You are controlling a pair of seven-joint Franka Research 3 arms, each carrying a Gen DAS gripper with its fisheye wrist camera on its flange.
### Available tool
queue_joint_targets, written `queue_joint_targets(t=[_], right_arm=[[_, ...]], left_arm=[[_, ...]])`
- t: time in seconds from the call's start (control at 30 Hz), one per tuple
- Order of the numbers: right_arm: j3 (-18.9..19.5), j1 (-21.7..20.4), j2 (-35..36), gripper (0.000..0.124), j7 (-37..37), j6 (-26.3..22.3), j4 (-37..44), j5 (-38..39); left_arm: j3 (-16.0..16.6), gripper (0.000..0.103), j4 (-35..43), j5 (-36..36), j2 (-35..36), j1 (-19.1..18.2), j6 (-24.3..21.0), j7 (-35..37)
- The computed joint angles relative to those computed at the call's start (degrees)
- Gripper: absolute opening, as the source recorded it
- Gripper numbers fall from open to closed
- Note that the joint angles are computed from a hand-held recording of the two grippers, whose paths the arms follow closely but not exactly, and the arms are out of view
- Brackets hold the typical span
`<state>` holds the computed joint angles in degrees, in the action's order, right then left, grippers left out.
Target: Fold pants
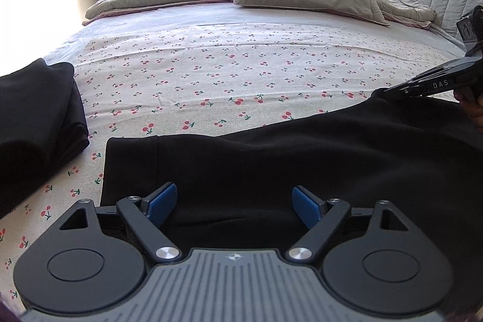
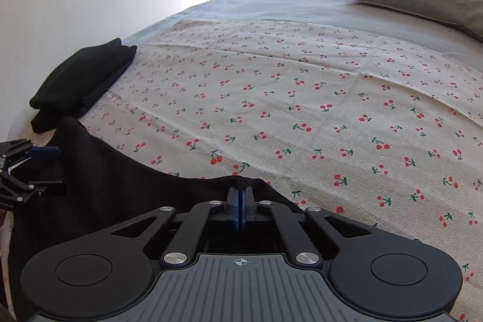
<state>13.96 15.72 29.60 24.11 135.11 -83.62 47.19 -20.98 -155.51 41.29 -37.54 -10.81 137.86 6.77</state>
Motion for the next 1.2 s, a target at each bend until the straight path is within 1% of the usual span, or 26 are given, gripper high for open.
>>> queue_joint_targets(t=[0.03,0.13,0.2,0.27,0.3,0.33,0.37,0.4,0.43,0.5,0.53,0.6,0.67,0.73,0.77,0.8,0.83,0.87,0.9,0.93,0.97,1.0,1.03,1.07,1.13,1.2], right_arm=[[0.1,0.1,0.3,0.0,0.5,1.5,0.2,0.8],[0.1,0.5,2.7,0.0,4.4,2.1,3.1,1.2],[0.4,1.1,2.6,0.0,3.9,4.1,2.3,0.4],[0.9,1.0,1.1,0.004,3.5,6.9,0.1,1.2],[1.1,1.1,-0.4,0.013,2.9,10.0,-2.2,2.1],[1.3,1.1,-2.3,0.019,1.2,13.2,-4.8,2.8],[2.0,0.4,-4.5,0.023,-1.8,15.5,-7.8,4.3],[3.1,-1.0,-7.1,0.029,-6.3,15.9,-11.0,6.9],[3.5,-2.2,-9.7,0.033,-10.5,15.3,-14.1,9.2],[2.4,-3.2,-14.4,0.034,-16.5,14.4,-19.6,12.0],[1.2,-3.3,-15.9,0.034,-17.1,13.7,-21.5,11.9],[-2.0,-3.0,-17.2,0.034,-14.8,12.2,-23.5,9.6],[-4.8,-3.0,-16.9,0.034,-11.7,12.3,-23.8,7.2],[-7.2,-4.2,-15.0,0.033,-6.8,11.5,-22.1,5.1],[-7.1,-6.1,-13.6,0.032,-6.4,10.8,-20.7,6.0],[-8.1,-6.0,-12.5,0.028,-5.7,13.3,-19.8,5.9],[-8.2,-6.3,-11.4,0.019,-4.9,16.2,-19.0,5.8],[-8.7,-6.5,-10.4,0.018,-2.1,18.1,-17.9,4.7],[-9.5,-6.4,-9.7,0.02,2.5,19.0,-16.8,2.4],[-10.0,-6.6,-9.6,0.027,5.6,20.1,-16.3,0.9],[-9.4,-7.8,-9.9,0.029,5.6,21.3,-16.4,1.6],[-8.3,-9.9,-10.5,0.028,3.8,21.5,-16.4,3.6],[-8.0,-11.4,-11.0,0.033,3.2,21.3,-16.3,4.7],[-8.2,-12.2,-11.3,0.035,3.4,21.8,-16.2,4.9],[-9.0,-13.9,-11.2,0.044,3.7,25.0,-15.7,5.4],[-10.1,-15.7,-10.2,0.05,5.8,27.0,-14.5,5.4]], left_arm=[[0.4,0.087,0.1,-0.9,0.2,-0.4,-0.5,0.4],[0.7,0.089,0.2,-1.8,0.3,-0.7,-1.1,1.0],[0.7,0.09,0.8,-2.4,0.9,-0.8,-2.1,1.7],[0.4,0.09,1.6,-2.7,1.3,-0.8,-3.0,1.5],[0.2,0.09,1.9,-2.6,1.4,-0.6,-3.4,1.1],[-0.6,0.09,2.3,-2.0,1.6,-0.3,-4.0,0.2],[-1.3,0.09,2.5,-0.6,1.5,0.0,-3.7,-0.8],[-1.7,0.09,2.4,0.9,1.3,0.1,-2.9,-1.5],[-2.1,0.09,2.3,2.8,1.2,0.3,-1.5,-2.3],[-2.7,0.09,3.0,5.7,2.4,0.7,0.1,-2.8],[-2.7,0.09,3.7,6.4,3.4,0.7,0.3,-2.4],[-2.1,0.09,5.4,6.3,6.3,0.0,0.1,-0.2],[-1.5,0.09,7.1,5.1,8.7,-0.7,-1.3,1.6],[-0.7,0.09,8.3,3.7,10.5,-1.2,-2.5,2.4],[-0.3,0.09,8.8,2.8,11.1,-1.4,-2.9,1.9],[0.0,0.09,9.1,2.4,11.4,-1.4,-3.0,1.3],[0.4,0.09,9.5,1.8,11.9,-1.3,-3.1,0.7],[0.5,0.09,10.1,1.7,12.3,-1.2,-3.4,0.1],[0.4,0.09,10.8,2.1,12.9,-1.0,-3.6,-0.5],[0.3,0.09,11.4,2.9,13.4,-0.8,-3.2,-0.8],[0.3,0.09,11.9,4.1,14.0,-0.7,-2.4,-1.1],[0.4,0.09,12.8,5.6,15.0,-0.4,-1.0,-1.2],[0.7,0.09,13.7,6.6,16.1,-0.2,0.0,-0.8],[0.9,0.09,14.8,7.4,17.4,-0.1,0.7,0.0],[1.1,0.09,18.4,10.4,21.1,0.4,1.2,2.1],[2.1,0.09,21.4,13.6,24.5,0.8,2.9,3.9]])
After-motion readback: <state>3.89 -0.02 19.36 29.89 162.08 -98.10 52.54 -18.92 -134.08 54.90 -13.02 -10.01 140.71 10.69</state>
